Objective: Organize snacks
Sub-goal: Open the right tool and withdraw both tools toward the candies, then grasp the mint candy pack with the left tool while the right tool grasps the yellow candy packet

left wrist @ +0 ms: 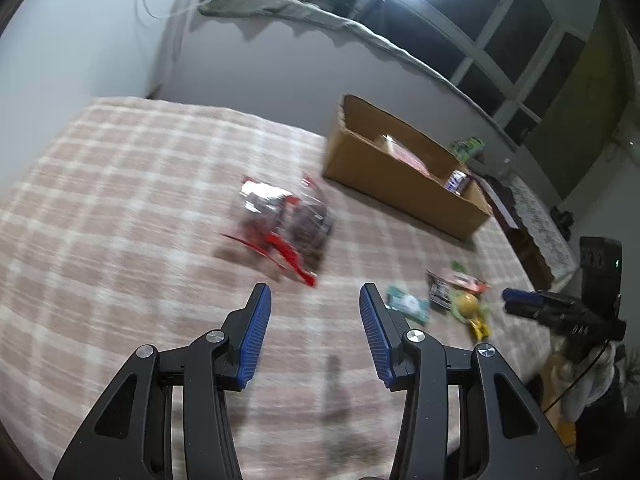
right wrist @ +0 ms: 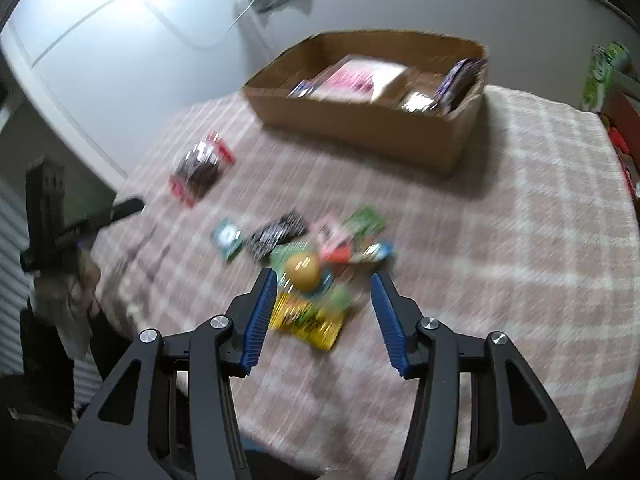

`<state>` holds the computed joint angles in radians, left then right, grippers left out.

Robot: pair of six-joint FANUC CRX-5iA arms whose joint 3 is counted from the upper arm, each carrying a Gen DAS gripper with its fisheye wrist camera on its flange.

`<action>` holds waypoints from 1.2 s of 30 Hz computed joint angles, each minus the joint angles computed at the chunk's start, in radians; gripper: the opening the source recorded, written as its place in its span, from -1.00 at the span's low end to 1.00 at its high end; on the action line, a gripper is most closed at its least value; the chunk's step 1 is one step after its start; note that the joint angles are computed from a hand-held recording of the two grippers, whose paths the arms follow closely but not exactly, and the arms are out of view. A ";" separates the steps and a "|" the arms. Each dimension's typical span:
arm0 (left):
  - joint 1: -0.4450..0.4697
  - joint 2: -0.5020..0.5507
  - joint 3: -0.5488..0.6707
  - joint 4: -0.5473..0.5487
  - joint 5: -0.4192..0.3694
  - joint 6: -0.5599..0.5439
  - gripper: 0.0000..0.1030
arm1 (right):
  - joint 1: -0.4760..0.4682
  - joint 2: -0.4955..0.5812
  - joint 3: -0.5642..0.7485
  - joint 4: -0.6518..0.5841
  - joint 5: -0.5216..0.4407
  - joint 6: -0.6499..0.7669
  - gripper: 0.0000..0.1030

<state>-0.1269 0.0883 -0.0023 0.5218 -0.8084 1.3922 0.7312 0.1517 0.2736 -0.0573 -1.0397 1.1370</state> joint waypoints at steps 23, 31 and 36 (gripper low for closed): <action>-0.125 0.197 0.206 0.022 -0.169 -0.048 -0.13 | 0.017 0.079 0.079 -0.034 -0.109 0.215 0.00; -0.141 0.244 0.315 -0.115 -0.198 0.004 -0.13 | 0.004 0.088 0.084 -0.052 -0.099 0.272 0.00; -0.162 0.272 0.383 -0.205 -0.225 0.022 -0.13 | 0.036 0.077 0.045 0.017 -0.069 0.267 0.00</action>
<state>-0.2891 0.3604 0.3805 0.3164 -1.0330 1.4140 0.7672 0.2286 0.3188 -0.0399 -1.1084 1.4035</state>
